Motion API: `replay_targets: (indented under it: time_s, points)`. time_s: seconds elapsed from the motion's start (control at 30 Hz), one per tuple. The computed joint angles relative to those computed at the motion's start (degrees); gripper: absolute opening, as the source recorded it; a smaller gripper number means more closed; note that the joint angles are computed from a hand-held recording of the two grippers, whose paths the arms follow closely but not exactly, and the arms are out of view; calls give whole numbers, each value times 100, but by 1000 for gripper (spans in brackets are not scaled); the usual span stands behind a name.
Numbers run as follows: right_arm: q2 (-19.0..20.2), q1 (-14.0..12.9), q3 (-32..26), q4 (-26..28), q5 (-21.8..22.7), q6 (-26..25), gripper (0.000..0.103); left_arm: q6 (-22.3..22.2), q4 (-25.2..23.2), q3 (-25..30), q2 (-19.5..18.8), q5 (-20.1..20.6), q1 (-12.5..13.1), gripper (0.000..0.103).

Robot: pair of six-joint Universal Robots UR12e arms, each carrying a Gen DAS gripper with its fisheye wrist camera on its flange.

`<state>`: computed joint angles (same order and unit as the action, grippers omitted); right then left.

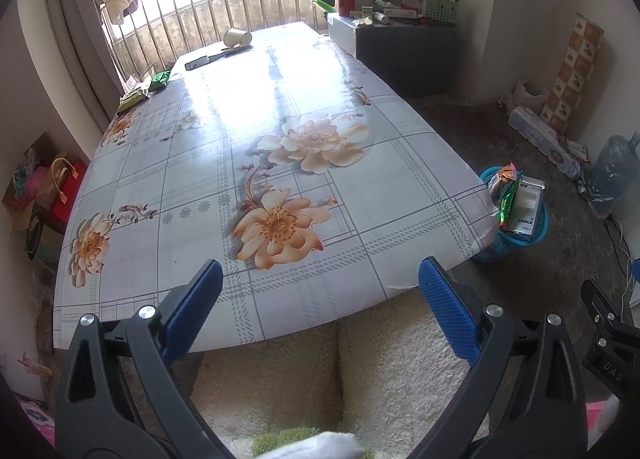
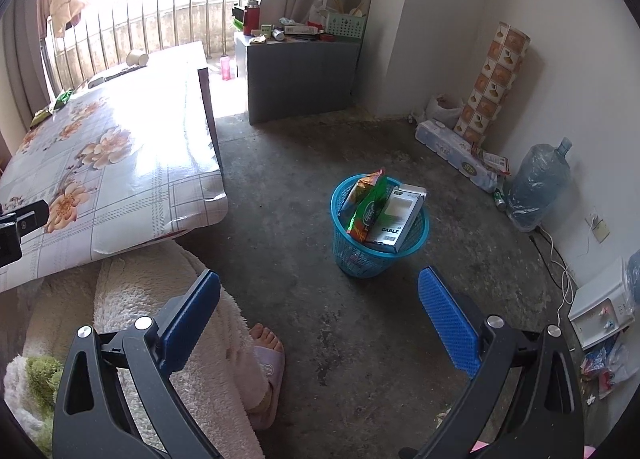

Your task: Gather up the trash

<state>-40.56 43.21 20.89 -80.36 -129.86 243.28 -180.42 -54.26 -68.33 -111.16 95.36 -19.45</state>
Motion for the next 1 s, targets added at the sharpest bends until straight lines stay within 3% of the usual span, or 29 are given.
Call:
replay_targets:
  time_s: [1.0]
  points:
    - [-29,12,45,-96,-42,-39,96,110,-8,2,12,-54,-52,94]
